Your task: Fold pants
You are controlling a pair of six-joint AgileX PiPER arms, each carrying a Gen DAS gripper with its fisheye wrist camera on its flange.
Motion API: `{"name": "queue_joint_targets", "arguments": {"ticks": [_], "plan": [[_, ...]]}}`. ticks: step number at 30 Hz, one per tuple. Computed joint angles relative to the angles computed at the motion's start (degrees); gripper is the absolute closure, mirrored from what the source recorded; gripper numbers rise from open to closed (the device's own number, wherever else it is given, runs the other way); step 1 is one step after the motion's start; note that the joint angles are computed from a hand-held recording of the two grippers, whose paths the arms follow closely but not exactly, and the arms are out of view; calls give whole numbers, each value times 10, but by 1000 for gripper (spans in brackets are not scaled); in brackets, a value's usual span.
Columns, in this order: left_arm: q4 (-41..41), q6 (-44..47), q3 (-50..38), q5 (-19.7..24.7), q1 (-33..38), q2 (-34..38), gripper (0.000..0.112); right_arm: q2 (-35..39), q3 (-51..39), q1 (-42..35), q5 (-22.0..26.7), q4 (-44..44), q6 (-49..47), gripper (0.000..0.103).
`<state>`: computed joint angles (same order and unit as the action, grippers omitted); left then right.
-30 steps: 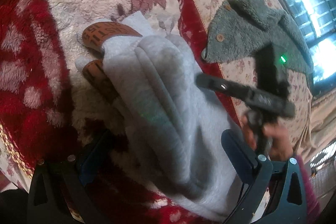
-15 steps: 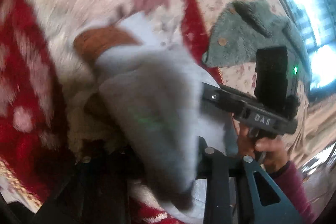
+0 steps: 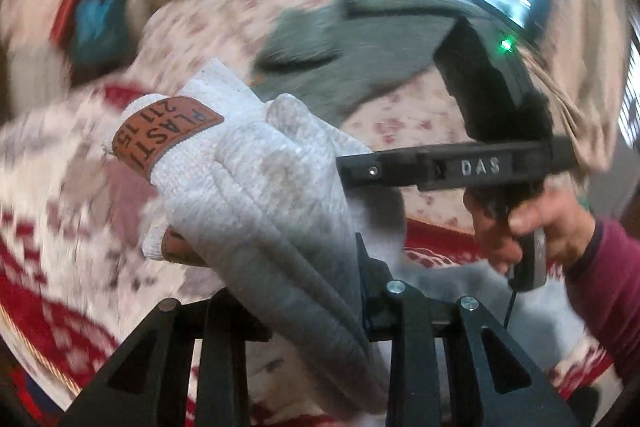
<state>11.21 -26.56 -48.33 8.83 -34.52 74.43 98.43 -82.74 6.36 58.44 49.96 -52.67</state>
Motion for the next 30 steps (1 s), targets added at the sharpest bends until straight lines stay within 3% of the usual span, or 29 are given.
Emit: {"name": "queue_joint_targets", "arguments": {"ticks": [7,9,11,13,15,17,19,22,25,27,30], "plan": [[401,-363,-95,143,-221,80,84,-139,158,-176,55,39,-80,57],[513,-478,-114,181,-274,130,84,-159,208,-239,59,31,-92,45],[559,-535,-146,217,-317,197,83,-169,248,-280,42,12,-91,36],[572,-560,-177,222,-342,266,80,-167,284,-319,4,-46,-61,34],[558,-547,-195,226,-368,307,66,-159,308,-352,-25,-101,-27,34],[568,-554,-194,202,-382,321,36,-157,330,-397,-35,-140,-13,34],[597,-588,-170,154,-387,307,20,-166,348,-456,-30,-150,-27,34],[559,-572,-143,84,-367,277,17,-173,346,-575,43,-108,-79,34],[492,-538,-95,-8,-331,232,17,-214,354,-628,48,-107,-72,34],[560,-609,-58,-48,-320,194,17,-247,351,-653,64,-86,-67,34],[728,-771,-23,-66,-317,145,17,-298,351,-702,110,-60,-80,34]]}}
